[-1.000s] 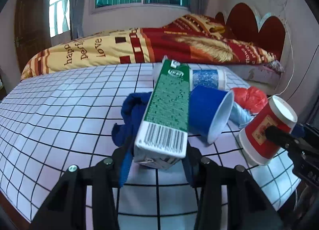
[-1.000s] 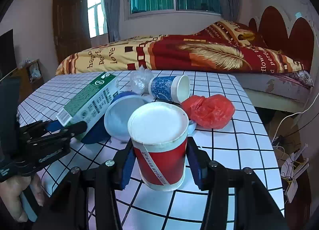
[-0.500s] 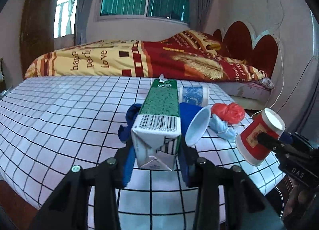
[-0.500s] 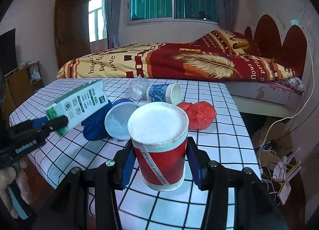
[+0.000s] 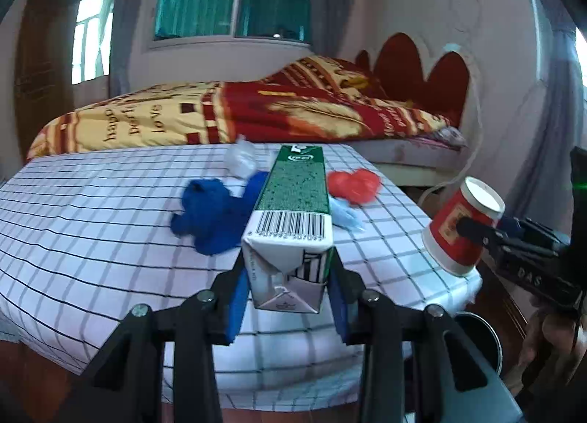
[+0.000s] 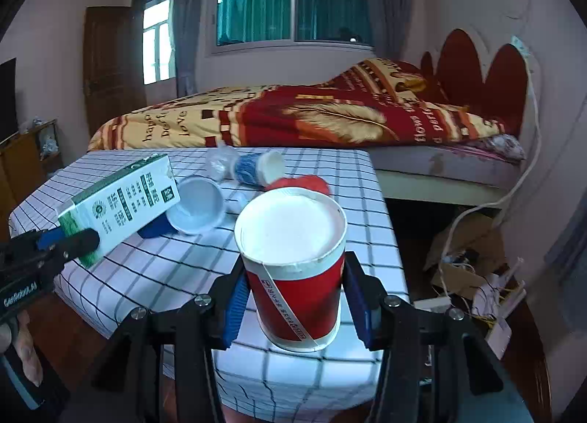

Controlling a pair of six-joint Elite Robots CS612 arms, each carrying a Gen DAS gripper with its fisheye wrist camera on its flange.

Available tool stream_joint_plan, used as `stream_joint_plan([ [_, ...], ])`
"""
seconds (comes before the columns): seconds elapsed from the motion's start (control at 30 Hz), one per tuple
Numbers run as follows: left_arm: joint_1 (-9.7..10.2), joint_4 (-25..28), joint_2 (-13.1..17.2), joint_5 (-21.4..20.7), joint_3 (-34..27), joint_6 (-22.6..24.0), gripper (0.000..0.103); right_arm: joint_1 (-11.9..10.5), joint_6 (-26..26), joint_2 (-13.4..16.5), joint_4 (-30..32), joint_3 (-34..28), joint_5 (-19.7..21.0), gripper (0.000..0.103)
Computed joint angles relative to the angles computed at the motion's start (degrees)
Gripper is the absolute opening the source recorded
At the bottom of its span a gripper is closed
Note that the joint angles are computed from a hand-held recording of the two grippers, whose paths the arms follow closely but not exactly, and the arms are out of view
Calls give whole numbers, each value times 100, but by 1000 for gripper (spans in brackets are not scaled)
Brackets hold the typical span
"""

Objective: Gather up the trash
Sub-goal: 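Carry the green carton and red cup over the black bin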

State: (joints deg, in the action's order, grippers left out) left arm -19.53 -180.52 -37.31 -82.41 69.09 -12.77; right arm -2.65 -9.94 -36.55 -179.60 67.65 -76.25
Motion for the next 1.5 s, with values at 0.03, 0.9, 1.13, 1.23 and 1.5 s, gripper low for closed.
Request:
stream_joint_plan([
  [0.03,-18,7,-6,-45,10,24,40,-20,11,-34,-37,73,-30,51],
  [0.9,-586,613,184,-1605,-300,1104,40,-746,497,-569,-239,1449,-971,51],
  [1.13,-725,1096,262,-1870,-377,1349,40,-901,504,-532,66,1595,-979,51],
  [1.23,-774,1398,321,-2001,-451,1438,40,-961,534,-505,184,1629,-979,51],
  [1.5,-889,2272,592,-2150,-804,1647,40,-1098,502,-393,558,1636,-868,51],
])
